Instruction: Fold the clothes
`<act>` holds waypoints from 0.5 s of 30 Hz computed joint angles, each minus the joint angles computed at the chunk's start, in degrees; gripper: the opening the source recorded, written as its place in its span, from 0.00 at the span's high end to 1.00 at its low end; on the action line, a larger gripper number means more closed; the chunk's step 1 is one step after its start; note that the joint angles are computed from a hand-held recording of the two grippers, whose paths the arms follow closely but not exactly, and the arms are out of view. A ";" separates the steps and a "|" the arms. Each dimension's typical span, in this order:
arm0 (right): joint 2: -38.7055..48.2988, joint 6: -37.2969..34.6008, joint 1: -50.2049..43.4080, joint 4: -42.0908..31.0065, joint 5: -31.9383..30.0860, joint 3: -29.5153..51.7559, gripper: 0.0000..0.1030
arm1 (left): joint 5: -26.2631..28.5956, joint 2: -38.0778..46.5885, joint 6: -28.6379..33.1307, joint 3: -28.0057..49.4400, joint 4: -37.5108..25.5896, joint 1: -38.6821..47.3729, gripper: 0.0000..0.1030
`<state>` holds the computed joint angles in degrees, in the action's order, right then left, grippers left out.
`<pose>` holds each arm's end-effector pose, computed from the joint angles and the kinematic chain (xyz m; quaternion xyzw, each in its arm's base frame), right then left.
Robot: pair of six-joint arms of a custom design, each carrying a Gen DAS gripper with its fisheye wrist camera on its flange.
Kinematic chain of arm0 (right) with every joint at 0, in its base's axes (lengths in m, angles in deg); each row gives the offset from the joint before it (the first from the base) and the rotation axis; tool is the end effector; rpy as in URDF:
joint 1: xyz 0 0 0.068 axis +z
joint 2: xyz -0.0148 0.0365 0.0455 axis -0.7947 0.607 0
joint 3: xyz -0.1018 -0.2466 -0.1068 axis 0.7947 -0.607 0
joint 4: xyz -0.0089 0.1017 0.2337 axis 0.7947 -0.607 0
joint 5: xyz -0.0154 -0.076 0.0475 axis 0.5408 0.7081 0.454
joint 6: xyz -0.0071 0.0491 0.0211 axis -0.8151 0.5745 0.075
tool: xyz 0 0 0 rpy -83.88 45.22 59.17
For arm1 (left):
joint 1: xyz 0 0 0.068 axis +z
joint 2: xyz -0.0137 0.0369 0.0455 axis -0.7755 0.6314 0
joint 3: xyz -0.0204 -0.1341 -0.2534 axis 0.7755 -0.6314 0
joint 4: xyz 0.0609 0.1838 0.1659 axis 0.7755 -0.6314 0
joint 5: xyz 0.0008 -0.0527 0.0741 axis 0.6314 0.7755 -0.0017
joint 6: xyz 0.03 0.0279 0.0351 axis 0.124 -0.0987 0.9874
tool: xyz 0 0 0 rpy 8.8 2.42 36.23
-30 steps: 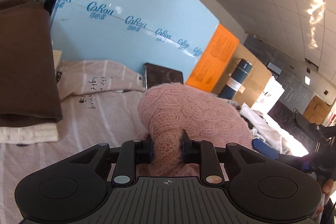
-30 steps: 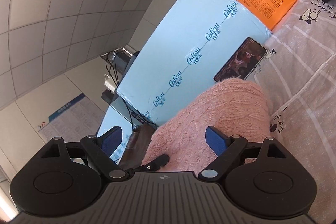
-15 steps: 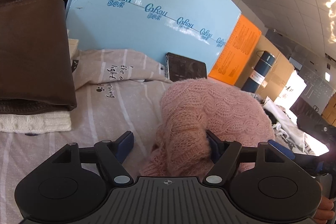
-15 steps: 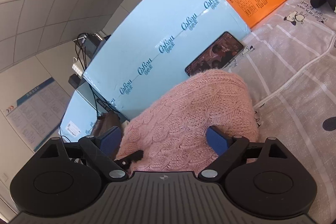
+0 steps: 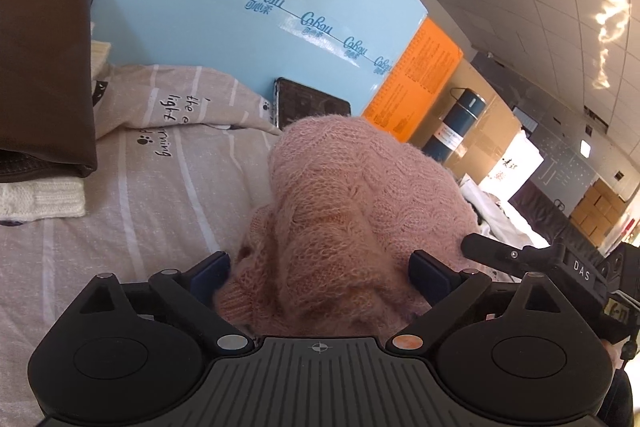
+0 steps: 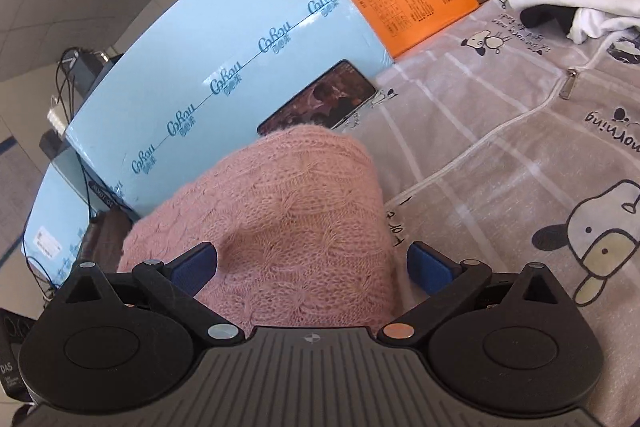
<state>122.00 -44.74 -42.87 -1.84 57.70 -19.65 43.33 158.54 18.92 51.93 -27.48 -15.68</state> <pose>0.2401 0.0579 0.1116 0.0056 0.8354 0.3554 0.4192 0.1895 0.0990 0.1045 -0.0554 0.8422 -0.2660 0.4656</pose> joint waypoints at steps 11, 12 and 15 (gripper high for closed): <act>-2.75 -2.96 6.27 -1.56 8.08 -1.02 0.36 | 1.11 0.99 -2.68 -1.53 5.67 0.77 0.36; -3.72 -3.11 7.42 -2.80 10.09 -0.89 0.41 | 1.23 0.83 -2.58 -1.79 6.10 0.90 0.40; -7.52 -4.23 11.98 -5.97 16.66 -1.00 0.50 | 1.92 -0.05 -2.86 -2.98 8.14 1.69 0.48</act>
